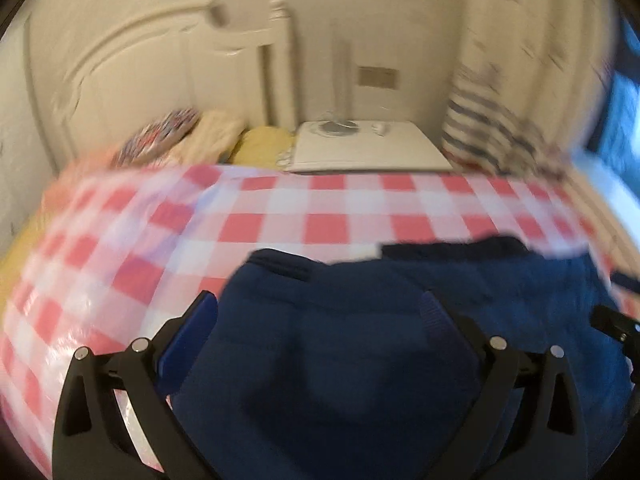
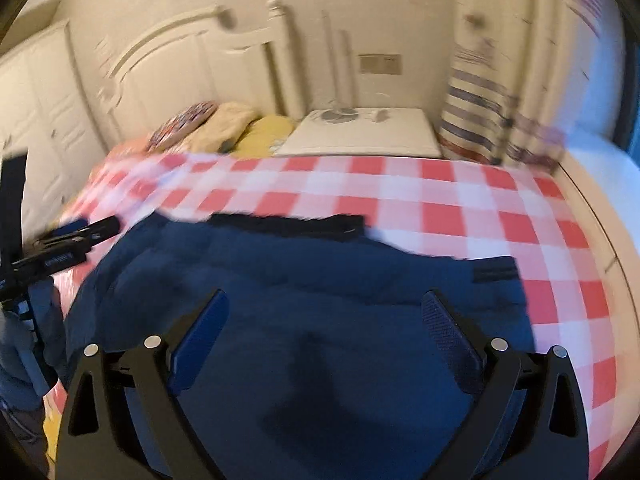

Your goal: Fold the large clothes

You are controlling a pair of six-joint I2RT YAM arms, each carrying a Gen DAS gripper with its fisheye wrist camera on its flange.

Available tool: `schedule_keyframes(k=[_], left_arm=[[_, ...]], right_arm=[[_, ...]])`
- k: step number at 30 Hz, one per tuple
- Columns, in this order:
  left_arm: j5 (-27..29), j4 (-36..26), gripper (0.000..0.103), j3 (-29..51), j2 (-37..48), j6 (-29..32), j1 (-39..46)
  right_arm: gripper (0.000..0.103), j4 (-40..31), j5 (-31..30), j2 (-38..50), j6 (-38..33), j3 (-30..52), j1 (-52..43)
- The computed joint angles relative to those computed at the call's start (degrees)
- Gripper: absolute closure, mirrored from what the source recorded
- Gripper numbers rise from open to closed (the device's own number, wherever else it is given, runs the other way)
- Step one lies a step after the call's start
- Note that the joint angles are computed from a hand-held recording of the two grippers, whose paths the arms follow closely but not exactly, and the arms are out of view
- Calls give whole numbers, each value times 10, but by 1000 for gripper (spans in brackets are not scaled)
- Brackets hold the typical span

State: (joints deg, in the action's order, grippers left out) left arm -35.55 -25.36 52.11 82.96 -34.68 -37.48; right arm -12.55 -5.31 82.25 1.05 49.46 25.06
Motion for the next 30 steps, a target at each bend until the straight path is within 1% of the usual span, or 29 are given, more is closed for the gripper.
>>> schedule_keyframes(k=[1,3,4,5,6,8,10,16,22,25,27,28,29,30], left_arm=[[4,-4,2,12,29,-3,-10],[32,8,2,19,77,-6,-9],[56,14,2,26,117,-7,-1],[67,27,2,20,130,-11,3],[70,52,2,4,127,-10,7],[72,64,2,-4,126,-9,10],[58,74,2,-8,133,-11,2],[44,82,2,-14,137,-13,-5],[47,84,2,-11,138,-4,2],[59,83,2,-10,138,-2,7],[84,76,2,-5,135,11,21],[107,64,2,-3,124,21,31],[112,53,2,-4,113,24,35],[103,44,2,-17,85,16,33]], right_arm=[[6,3,24,13,-6,-1,15],[6,9,57,50,-11,-2,33],[6,18,53,81,-8,-2,30],[5,41,31,89,2,-12,19],[5,44,21,91,10,-13,13],[5,44,20,96,7,-11,12],[4,48,21,99,8,-12,15],[4,61,-2,101,11,-20,3],[4,54,-26,112,15,-11,-9],[4,45,-33,119,16,-3,-12],[4,14,-47,123,12,17,-18],[4,0,-57,116,14,21,-24],[6,-4,-55,103,21,17,-27],[6,0,-50,63,37,-6,-30]])
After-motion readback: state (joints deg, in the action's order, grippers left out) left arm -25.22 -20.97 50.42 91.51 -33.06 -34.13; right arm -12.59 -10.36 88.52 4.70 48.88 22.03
